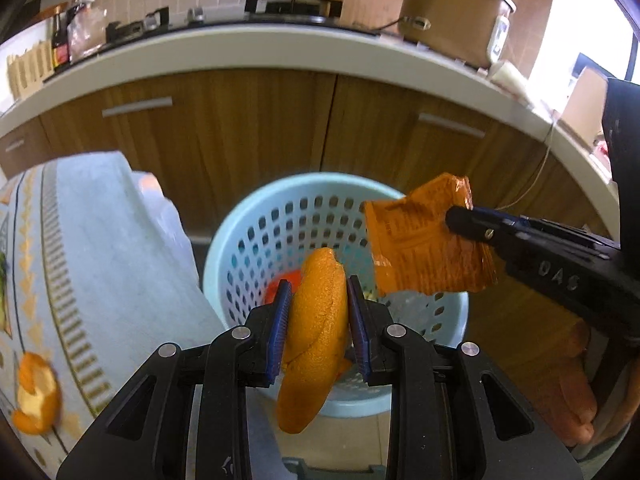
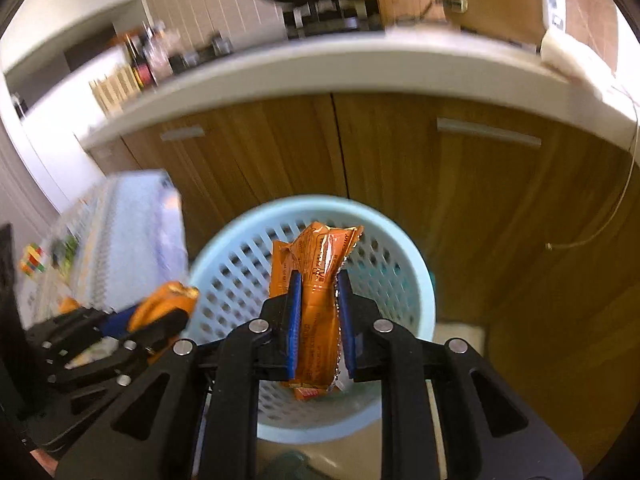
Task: Collect trash
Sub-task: 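Carry the roll and wrapper over the wastebasket and open both grippers, then grasp the broccoli stem with the left gripper while the right gripper grasps the bread roll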
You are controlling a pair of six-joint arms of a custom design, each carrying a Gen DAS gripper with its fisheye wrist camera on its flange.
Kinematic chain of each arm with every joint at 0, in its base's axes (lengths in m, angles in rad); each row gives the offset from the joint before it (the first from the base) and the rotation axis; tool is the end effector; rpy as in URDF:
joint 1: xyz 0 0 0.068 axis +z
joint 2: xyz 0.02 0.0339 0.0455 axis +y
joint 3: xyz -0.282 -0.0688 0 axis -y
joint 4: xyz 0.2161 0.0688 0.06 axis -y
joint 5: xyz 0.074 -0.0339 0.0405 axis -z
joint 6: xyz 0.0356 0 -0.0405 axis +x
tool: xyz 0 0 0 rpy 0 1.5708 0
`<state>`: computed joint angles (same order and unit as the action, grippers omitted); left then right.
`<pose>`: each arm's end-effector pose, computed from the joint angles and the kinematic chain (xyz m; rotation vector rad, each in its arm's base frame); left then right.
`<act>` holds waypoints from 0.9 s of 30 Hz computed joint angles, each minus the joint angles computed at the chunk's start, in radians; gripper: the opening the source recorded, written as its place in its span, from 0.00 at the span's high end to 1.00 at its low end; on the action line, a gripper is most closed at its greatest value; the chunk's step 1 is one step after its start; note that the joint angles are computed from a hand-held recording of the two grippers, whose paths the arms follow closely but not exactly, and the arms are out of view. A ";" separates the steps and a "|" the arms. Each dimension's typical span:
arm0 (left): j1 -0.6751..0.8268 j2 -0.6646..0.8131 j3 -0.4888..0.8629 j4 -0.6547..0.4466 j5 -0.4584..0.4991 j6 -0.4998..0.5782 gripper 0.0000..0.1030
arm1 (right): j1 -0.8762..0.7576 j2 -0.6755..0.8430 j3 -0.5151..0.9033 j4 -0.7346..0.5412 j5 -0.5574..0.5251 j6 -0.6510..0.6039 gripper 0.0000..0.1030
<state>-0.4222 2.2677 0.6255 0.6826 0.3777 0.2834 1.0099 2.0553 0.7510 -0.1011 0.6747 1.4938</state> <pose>0.2746 -0.1377 0.0222 1.0087 2.3018 -0.5332 0.1693 0.2277 0.0700 0.6563 2.3621 -0.0766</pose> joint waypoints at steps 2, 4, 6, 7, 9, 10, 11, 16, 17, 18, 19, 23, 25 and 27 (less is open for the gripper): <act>-0.009 0.020 0.018 -0.022 -0.008 -0.006 0.73 | -0.019 0.028 0.008 0.000 -0.039 -0.017 0.84; -0.013 0.038 0.035 -0.034 -0.019 -0.018 0.69 | -0.033 0.045 -0.001 0.031 -0.074 -0.042 0.82; -0.012 0.045 0.030 -0.008 -0.031 -0.031 0.55 | -0.044 0.057 -0.018 0.073 -0.113 -0.059 0.62; -0.004 0.041 0.013 0.026 -0.033 -0.038 0.48 | -0.048 0.059 -0.031 0.099 -0.126 -0.059 0.47; 0.010 0.029 -0.007 0.053 -0.020 -0.036 0.44 | -0.046 0.058 -0.049 0.132 -0.124 -0.062 0.44; 0.020 0.019 -0.012 0.053 -0.012 -0.032 0.44 | -0.045 0.058 -0.050 0.135 -0.123 -0.064 0.44; 0.029 0.011 -0.017 0.053 -0.010 -0.029 0.44 | -0.041 0.057 -0.048 0.130 -0.118 -0.061 0.44; 0.072 -0.034 -0.053 0.074 0.014 -0.025 0.40 | -0.036 0.026 -0.046 0.132 -0.102 -0.071 0.44; 0.079 -0.040 -0.058 0.076 0.020 -0.025 0.40 | -0.033 0.024 -0.036 0.119 -0.098 -0.071 0.44; 0.087 -0.050 -0.068 0.081 0.023 -0.023 0.40 | -0.030 0.022 -0.025 0.102 -0.094 -0.072 0.44; 0.093 -0.063 -0.079 0.091 0.022 -0.023 0.40 | -0.027 0.019 -0.015 0.093 -0.091 -0.076 0.44; 0.133 -0.105 -0.125 0.137 0.038 -0.007 0.40 | -0.015 0.020 0.030 0.048 -0.076 -0.087 0.44; 0.165 -0.135 -0.148 0.151 0.051 0.001 0.40 | -0.011 0.018 0.055 0.036 -0.070 -0.101 0.44; 0.199 -0.160 -0.163 0.156 0.068 0.005 0.40 | -0.006 0.018 0.079 0.030 -0.062 -0.117 0.44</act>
